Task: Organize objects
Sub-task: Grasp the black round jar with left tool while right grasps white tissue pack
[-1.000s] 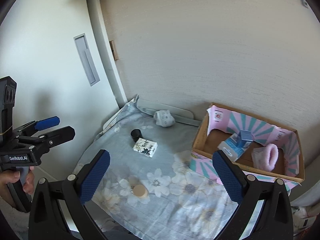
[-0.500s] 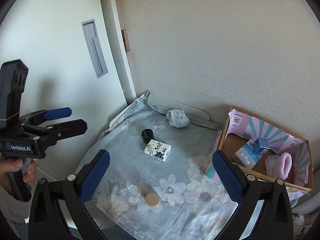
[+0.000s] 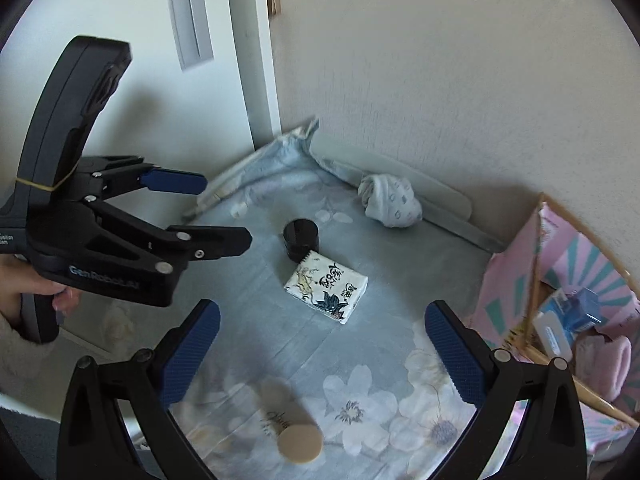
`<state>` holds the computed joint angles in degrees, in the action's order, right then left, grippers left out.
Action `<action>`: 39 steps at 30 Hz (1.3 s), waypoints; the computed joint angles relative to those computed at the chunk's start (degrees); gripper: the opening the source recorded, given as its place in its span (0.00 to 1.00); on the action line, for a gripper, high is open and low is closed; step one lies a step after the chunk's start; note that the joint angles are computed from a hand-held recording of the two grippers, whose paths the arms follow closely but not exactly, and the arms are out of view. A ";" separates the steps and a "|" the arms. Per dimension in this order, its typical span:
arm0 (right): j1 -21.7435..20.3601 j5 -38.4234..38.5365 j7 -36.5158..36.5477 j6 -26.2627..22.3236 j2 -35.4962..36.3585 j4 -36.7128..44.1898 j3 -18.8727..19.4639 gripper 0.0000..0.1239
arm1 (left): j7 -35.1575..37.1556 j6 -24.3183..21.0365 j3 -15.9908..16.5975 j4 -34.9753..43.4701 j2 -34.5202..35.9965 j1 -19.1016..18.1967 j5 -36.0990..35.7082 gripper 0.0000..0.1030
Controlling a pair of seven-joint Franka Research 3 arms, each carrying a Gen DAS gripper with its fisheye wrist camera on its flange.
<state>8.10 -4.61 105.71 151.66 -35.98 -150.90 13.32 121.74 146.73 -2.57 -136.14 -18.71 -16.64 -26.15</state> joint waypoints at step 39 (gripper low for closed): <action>0.35 -0.42 -11.27 3.44 16.39 4.55 -4.87 0.52 | 22.09 0.37 -5.86 7.88 14.41 5.67 -18.33 0.56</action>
<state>8.45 -5.03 94.44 155.10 -19.59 -146.35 8.45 143.83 147.10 -8.43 -128.25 -4.30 -10.97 -44.48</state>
